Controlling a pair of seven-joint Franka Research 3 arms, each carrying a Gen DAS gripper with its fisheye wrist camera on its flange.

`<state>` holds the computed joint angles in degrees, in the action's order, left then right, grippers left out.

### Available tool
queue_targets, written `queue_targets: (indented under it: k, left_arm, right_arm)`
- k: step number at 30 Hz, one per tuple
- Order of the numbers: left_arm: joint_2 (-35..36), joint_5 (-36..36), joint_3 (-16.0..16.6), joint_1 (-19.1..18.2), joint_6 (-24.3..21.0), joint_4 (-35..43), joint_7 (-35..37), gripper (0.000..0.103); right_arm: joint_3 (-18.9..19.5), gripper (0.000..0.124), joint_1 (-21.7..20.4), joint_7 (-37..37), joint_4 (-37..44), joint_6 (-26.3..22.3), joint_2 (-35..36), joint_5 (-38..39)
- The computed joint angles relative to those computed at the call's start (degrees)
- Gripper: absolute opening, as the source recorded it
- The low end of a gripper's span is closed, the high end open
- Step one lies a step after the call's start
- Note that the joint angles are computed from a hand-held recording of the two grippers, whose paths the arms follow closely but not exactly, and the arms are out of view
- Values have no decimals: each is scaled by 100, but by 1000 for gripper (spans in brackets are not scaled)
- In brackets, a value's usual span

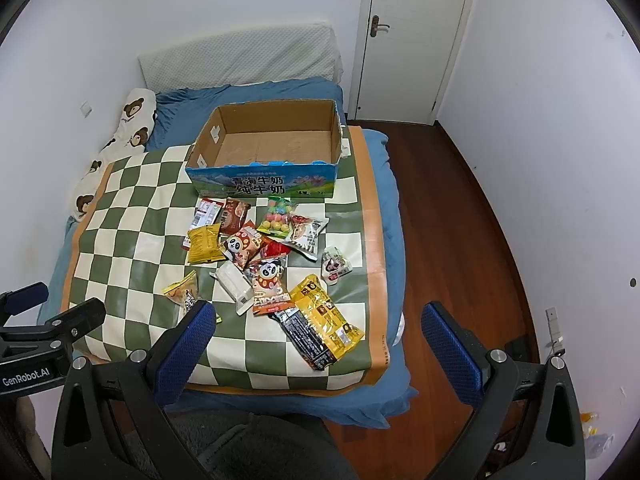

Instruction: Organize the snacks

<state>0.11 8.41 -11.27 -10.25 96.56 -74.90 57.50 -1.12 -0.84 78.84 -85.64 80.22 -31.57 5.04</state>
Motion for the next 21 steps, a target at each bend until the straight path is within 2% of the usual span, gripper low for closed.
queue_targets:
  k: [21]
  left_arm:
    - [-27, -3, 7, 15, 37, -46, 15, 103]
  right_arm:
    - [-13, 103, 12, 2, 108, -23, 23, 27]
